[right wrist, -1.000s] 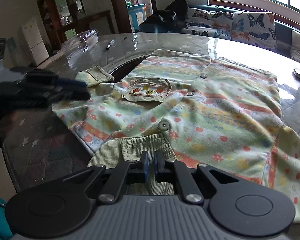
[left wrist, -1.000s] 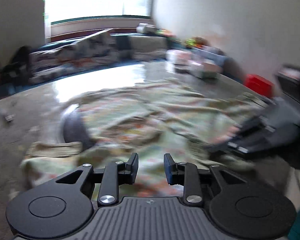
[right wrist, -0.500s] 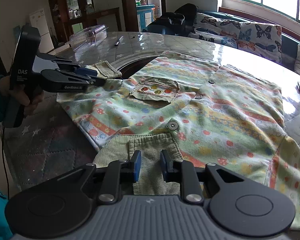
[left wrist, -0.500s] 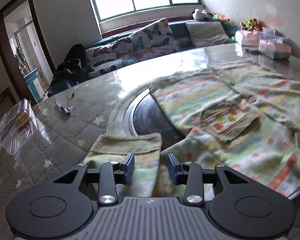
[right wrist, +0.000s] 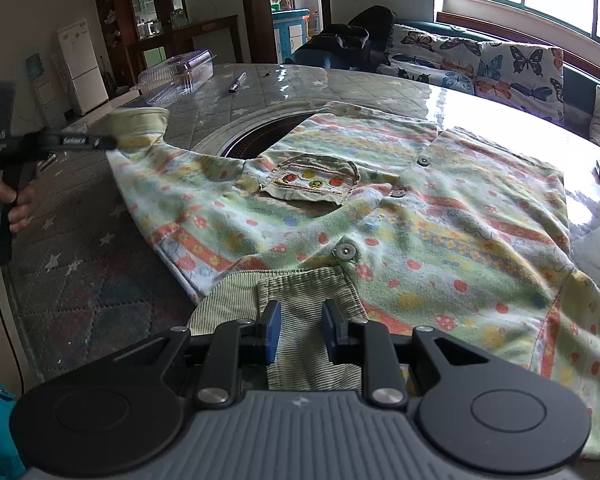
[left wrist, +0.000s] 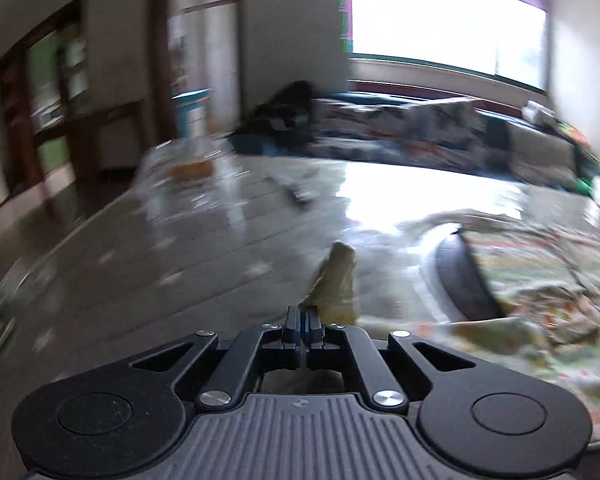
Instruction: Fold clothes
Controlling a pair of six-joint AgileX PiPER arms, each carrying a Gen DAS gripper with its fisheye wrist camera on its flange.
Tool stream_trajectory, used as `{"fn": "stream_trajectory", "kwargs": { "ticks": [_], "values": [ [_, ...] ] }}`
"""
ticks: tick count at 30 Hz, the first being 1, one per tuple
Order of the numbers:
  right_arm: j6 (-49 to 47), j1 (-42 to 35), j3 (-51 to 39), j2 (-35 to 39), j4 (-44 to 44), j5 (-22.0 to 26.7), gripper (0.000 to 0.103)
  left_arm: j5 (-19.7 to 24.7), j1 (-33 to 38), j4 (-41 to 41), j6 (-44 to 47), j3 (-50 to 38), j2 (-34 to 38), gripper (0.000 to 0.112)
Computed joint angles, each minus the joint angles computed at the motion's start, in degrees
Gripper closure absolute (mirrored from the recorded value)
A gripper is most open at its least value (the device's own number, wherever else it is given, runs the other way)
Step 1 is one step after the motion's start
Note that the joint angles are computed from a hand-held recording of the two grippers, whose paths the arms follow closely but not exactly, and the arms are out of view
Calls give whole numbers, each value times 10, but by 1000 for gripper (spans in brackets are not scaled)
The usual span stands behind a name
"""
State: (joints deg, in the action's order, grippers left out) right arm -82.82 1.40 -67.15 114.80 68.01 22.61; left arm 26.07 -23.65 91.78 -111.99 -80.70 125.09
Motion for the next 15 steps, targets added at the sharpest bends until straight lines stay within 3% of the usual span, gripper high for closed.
{"fn": "stream_trajectory", "kwargs": {
  "ticks": [5,12,15],
  "values": [
    [-1,1,-1,-1,-6,9,68,3,9,-41,-27,40,-11,109],
    [-2,4,-1,-1,-6,5,67,71,2,-96,-5,38,-18,105],
    [-4,6,1,-2,-4,2,66,44,-4,-70,-7,32,-24,105]
  ]
}}
